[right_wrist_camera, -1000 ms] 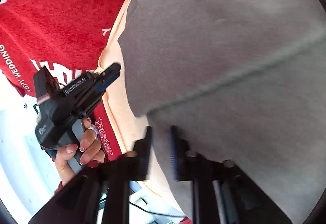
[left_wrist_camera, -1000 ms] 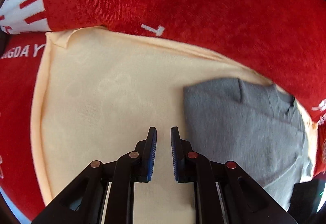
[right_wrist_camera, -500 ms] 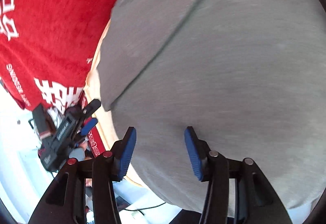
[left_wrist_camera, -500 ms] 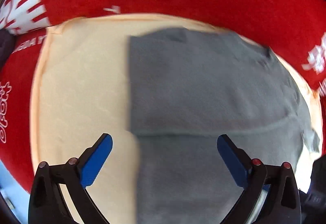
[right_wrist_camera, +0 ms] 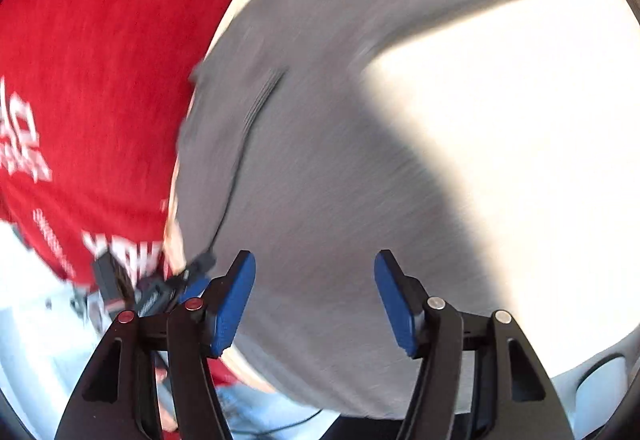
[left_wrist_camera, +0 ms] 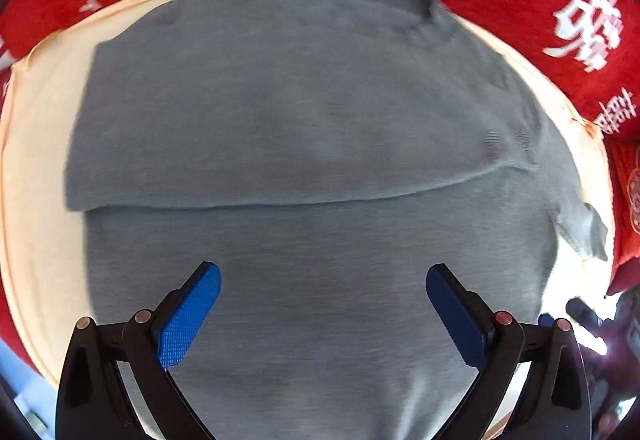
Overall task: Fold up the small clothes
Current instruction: 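Grasp the remaining sleeve cuff with the right gripper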
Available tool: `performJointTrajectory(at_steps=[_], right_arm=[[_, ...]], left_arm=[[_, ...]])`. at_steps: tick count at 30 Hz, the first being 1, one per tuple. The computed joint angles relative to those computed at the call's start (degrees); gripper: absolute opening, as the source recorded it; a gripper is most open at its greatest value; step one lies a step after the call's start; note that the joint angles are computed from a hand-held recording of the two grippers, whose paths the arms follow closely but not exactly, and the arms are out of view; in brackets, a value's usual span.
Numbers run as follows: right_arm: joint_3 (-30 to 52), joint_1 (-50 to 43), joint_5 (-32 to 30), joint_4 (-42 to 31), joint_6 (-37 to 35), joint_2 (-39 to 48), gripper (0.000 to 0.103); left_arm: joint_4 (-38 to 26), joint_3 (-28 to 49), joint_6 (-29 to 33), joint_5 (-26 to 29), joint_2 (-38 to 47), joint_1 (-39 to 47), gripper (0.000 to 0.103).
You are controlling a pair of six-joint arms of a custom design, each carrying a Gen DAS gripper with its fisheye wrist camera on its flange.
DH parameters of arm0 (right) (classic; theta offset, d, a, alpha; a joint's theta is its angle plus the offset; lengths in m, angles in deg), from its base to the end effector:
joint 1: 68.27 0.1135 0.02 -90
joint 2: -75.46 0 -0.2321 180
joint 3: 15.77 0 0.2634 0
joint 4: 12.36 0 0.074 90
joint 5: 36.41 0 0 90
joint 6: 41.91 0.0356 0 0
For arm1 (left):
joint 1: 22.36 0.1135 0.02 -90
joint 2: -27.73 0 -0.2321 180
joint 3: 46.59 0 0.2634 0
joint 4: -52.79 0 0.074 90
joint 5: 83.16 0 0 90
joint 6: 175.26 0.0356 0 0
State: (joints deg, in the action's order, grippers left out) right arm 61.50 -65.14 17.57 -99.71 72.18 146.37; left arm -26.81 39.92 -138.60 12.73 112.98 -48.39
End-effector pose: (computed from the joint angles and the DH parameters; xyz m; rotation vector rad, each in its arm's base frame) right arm 0.2205 0.0330 0.2605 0.4667 2.9425 0.9963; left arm 0.2556 -0.1289 0.2434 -0.7008 2.9521 -0.3179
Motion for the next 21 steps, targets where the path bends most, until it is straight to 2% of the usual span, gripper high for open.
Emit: performJointTrajectory(at_steps=[4,7,9,13,15,19,20,21], right_arm=[[4.78,-17.20,1.97,-1.76,-9.08,5.60,0.066],[8.57,-26.12,3.46,-0.01,-11.36,9.98,0.066],[11.05,-31.96,4.37,3.33,-10.73,13.25,0.066],[15.37,-37.88,4.03,7.57,-8.39,19.83,0.066],[16.11,-39.19,2.88,10.22,-5.91,22.32,0.066],[17.34,-41.16,-1.36,13.90,-1.37,26.86,0.065],[17.38,-41.39,-2.61,15.05,0.66,27.75,0.057],[17.00,-41.72,-4.26,16.15,2.63,28.41,0.041]], left_arm=[[1.52,9.65,0.04,-1.90,8.90,-3.96,0.103],[1.30,18.88,1.14,-3.10,17.26,-6.60,0.103],[1.04,25.25,1.76,-2.71,23.07,-7.57,0.103],[-0.08,36.67,1.77,-1.63,32.54,-8.81,0.103],[-2.24,42.73,1.17,-1.86,36.26,-10.25,0.103],[-4.49,50.01,1.62,-1.81,41.22,-10.99,0.103],[-5.00,51.39,1.72,-1.86,42.08,-11.09,0.103],[-5.11,52.28,1.66,-1.94,42.77,-11.33,0.103]])
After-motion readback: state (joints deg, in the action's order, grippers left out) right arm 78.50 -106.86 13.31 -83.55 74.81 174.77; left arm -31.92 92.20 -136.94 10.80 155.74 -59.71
